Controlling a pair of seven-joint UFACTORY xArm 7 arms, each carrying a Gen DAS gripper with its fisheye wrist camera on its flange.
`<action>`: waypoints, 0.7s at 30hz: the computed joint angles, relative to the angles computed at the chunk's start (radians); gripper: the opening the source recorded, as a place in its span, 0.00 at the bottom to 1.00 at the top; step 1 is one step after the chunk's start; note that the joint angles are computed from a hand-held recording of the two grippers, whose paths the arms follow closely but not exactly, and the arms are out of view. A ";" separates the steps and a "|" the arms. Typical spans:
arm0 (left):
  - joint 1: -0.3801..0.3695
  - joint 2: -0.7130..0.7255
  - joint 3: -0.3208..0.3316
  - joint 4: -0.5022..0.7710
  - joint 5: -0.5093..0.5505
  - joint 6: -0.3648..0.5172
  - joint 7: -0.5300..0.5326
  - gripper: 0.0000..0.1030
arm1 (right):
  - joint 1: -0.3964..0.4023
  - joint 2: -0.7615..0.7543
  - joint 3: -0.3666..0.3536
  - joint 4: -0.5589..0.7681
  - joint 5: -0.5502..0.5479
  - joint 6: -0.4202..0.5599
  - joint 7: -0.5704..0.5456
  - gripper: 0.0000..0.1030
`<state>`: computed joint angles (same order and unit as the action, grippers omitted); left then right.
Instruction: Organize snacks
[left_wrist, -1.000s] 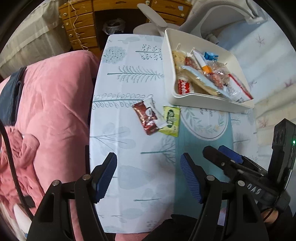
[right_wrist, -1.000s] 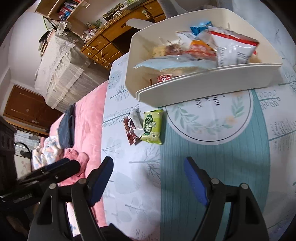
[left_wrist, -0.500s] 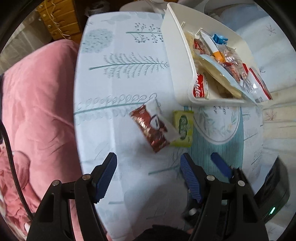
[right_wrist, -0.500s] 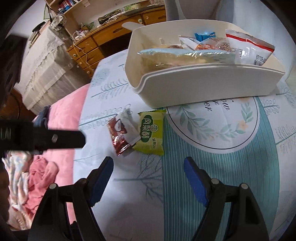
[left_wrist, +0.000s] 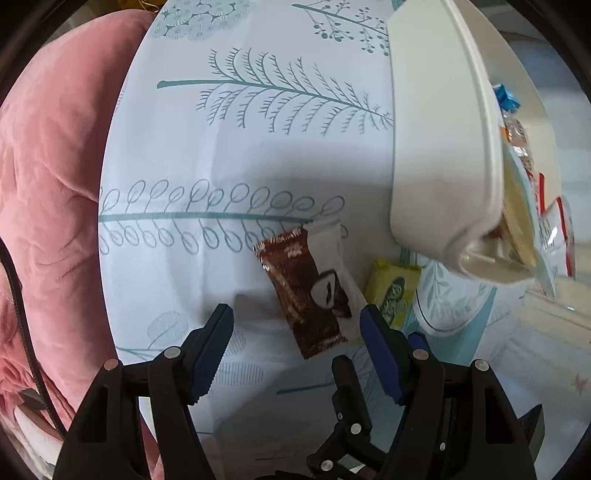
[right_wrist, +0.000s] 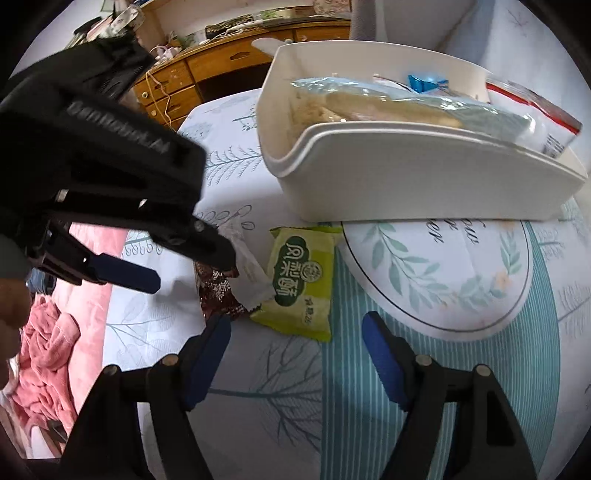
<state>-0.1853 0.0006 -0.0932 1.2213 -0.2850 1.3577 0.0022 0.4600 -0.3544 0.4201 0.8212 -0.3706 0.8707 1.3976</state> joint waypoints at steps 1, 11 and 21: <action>-0.001 0.011 -0.001 0.008 0.006 0.003 -0.011 0.68 | 0.000 0.004 -0.002 0.000 -0.001 -0.003 -0.006 0.69; -0.017 0.050 -0.013 0.028 0.036 0.005 -0.136 0.64 | 0.011 0.062 -0.017 0.042 -0.037 0.015 -0.056 0.46; -0.015 -0.007 -0.003 -0.027 0.070 0.012 -0.231 0.23 | 0.018 -0.006 -0.050 -0.008 0.052 -0.027 -0.136 0.45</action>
